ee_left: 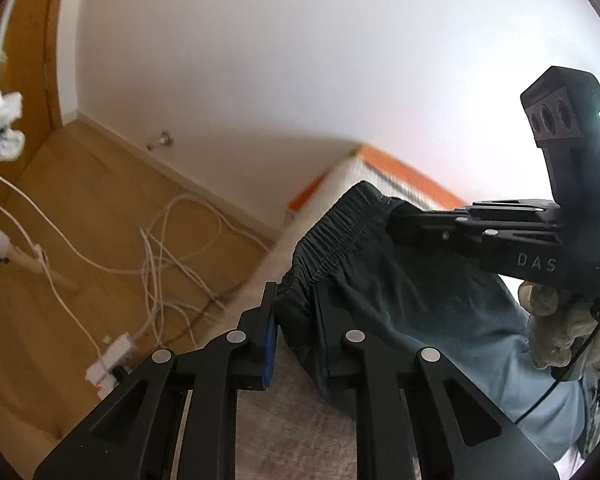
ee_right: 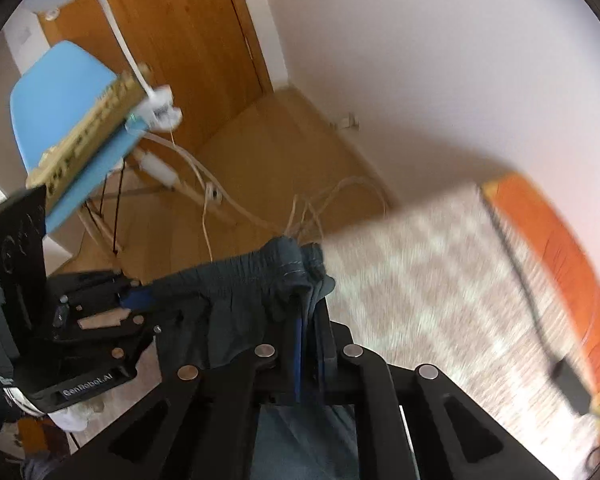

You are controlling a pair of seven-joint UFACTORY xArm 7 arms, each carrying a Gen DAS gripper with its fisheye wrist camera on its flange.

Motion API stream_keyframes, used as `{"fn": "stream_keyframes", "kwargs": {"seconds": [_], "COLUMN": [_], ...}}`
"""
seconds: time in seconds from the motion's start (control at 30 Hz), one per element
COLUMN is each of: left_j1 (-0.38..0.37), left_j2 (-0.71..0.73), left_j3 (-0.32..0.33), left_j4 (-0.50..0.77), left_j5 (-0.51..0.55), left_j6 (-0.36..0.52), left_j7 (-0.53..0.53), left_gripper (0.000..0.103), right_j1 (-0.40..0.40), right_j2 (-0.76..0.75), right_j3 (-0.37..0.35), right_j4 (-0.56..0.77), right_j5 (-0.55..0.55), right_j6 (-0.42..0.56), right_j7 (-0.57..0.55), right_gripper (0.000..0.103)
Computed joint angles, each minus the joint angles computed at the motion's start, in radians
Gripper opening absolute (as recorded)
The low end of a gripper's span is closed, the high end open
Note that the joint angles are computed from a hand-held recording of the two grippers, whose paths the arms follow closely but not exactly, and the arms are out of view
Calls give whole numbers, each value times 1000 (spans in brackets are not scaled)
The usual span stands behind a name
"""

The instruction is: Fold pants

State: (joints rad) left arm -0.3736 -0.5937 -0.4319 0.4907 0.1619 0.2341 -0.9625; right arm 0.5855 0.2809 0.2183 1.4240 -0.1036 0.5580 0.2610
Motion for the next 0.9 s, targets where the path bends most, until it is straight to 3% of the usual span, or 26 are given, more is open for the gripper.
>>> {"fn": "stream_keyframes", "kwargs": {"seconds": [0.13,0.27,0.33,0.4,0.53,0.6,0.77,0.9], "left_j1": [34,18,-2,8,4,-2,-42,-72], "left_j2": [-48,20,52,63,2,-42,-152,-195], "left_j3": [12,35,45,35,51,57,73,58], "left_j4": [11,36,49,61,51,57,85,157], "left_j5": [27,22,15,29,22,20,-9,-35], "left_j6": [44,78,110,147,192,234,307,361], "left_j7": [23,74,103,102,88,98,163,211], "left_gripper": [14,14,16,24,28,28,29,29], "right_j1": [44,72,83,102,84,78,35,-3], "right_j2": [65,166,185,190,70,-17,-287,-529], "right_j3": [-19,-42,-52,-75,-80,-81,-21,57], "right_j4": [129,254,267,273,145,78,-109,-253], "right_j5": [-75,-103,-108,-134,-163,-205,-258,-345], "right_j6": [28,104,146,199,152,143,120,183], "right_j7": [22,34,41,80,141,188,282,402], "right_gripper": [2,2,7,35,46,57,68,77]}}
